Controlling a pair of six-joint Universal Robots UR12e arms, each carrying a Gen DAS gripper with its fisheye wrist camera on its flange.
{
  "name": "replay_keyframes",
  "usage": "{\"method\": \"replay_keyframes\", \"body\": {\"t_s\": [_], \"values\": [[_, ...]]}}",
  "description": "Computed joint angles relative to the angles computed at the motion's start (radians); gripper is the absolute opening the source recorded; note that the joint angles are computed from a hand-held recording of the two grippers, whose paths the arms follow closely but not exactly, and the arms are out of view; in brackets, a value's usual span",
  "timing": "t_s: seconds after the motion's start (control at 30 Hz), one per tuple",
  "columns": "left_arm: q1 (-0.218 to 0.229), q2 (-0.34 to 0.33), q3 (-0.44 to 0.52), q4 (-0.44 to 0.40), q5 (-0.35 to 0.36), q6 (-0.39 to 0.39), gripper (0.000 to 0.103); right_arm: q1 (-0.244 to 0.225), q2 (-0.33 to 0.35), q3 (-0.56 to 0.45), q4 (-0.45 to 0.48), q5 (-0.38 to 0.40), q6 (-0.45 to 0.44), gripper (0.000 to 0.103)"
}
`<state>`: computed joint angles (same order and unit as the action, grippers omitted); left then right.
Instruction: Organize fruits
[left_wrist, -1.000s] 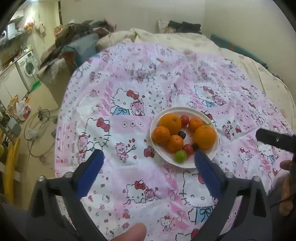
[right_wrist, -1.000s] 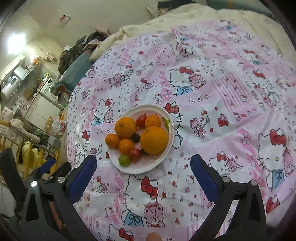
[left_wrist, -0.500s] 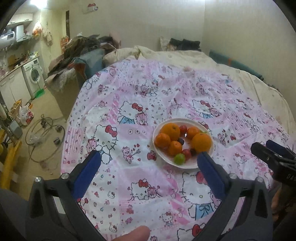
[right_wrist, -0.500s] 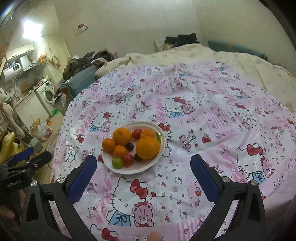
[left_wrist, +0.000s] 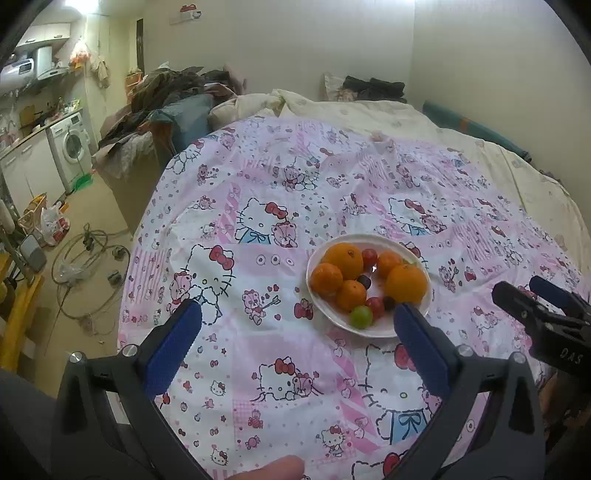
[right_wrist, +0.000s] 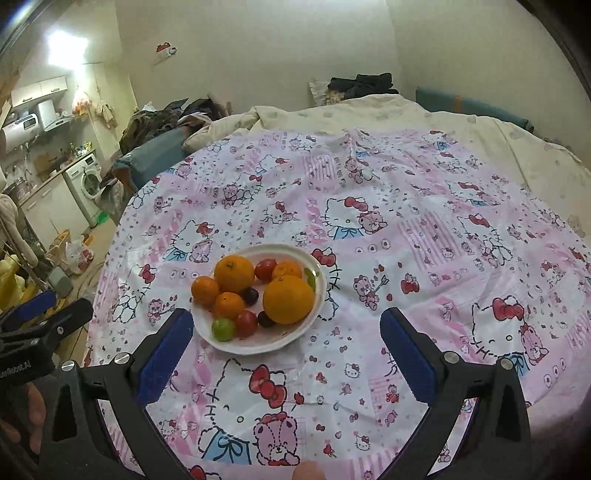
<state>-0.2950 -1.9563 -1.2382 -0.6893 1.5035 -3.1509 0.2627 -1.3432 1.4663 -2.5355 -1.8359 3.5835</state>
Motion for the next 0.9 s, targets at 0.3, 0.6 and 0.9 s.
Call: {"method": "replay_keyframes", "body": {"t_s": [0.3,0.6,0.9], "values": [[0.001,-0.005,0.01,-0.023,0.003,-0.02,0.103,0.001,0.004,-0.005,0.013,-0.001,0.0,0.103],[-0.001,-0.005,0.01,-0.018,0.012,-0.011,0.103,0.003,0.003,-0.005,0.007,-0.009,-0.002,0.103],[0.0,-0.005,0.01,-0.02,0.011,-0.012,0.103,0.004,0.003,-0.006,0.005,-0.01,-0.004,0.103]]}}
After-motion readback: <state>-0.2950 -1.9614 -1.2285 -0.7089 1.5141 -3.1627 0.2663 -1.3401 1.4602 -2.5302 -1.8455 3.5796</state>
